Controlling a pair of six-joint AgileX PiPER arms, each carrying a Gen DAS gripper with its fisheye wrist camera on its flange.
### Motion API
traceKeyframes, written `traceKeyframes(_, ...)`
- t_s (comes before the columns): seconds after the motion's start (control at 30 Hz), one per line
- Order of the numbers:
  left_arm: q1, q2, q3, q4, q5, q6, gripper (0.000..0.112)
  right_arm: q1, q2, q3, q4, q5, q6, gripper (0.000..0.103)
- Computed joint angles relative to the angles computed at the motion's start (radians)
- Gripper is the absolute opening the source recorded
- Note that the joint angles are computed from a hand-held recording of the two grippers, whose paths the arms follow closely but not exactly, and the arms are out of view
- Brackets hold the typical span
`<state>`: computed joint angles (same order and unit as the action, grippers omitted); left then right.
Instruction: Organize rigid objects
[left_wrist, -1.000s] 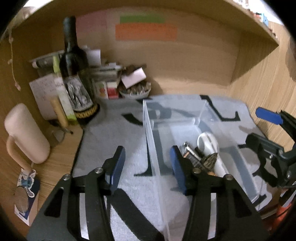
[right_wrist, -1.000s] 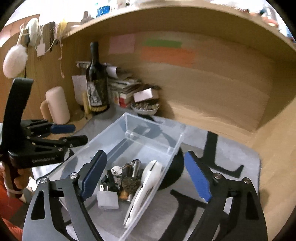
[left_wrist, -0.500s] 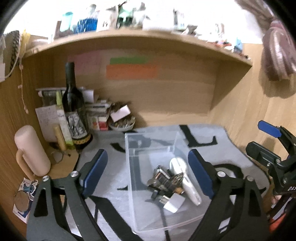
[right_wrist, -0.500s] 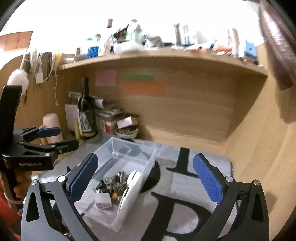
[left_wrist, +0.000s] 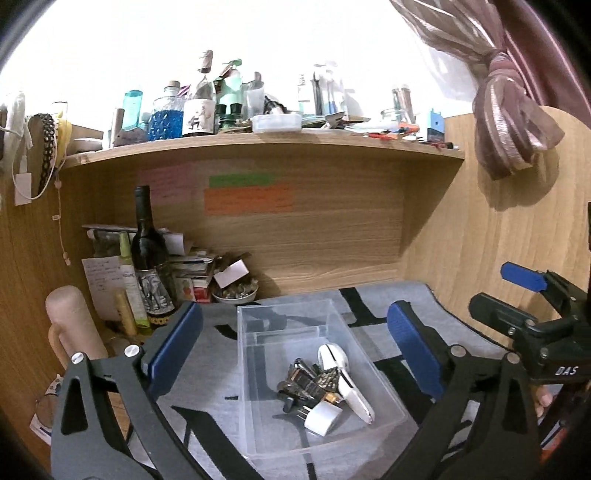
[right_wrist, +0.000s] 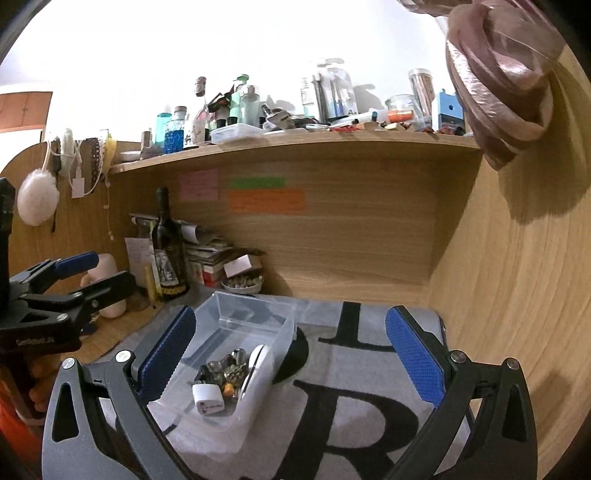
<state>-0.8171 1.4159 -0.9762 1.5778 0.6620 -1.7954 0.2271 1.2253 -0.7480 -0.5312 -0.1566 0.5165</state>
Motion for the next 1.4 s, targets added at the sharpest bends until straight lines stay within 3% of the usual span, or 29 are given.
traceKeyframes(0.67, -0.008, -0.001, 0.011, 0.013, -0.002, -0.013, 0.102, 0.004, -0.015, 0.013, 0.104, 0.004, -0.104, 0.103)
traceKeyframes(0.87, 0.002, 0.01, -0.002, -0.008, -0.012, 0.001, 0.102, -0.006, -0.007, -0.001, 0.012, 0.008, -0.019, 0.103)
traceKeyframes(1.17, 0.008, 0.012, -0.003, -0.004, -0.017, -0.001, 0.102, 0.003, -0.006, -0.002, 0.09, 0.013, -0.094, 0.103)
traceKeyframes(1.4, 0.021, 0.014, -0.007, -0.013, -0.034, 0.008, 0.102, -0.002, 0.001, -0.009, 0.017, 0.011, -0.027, 0.103)
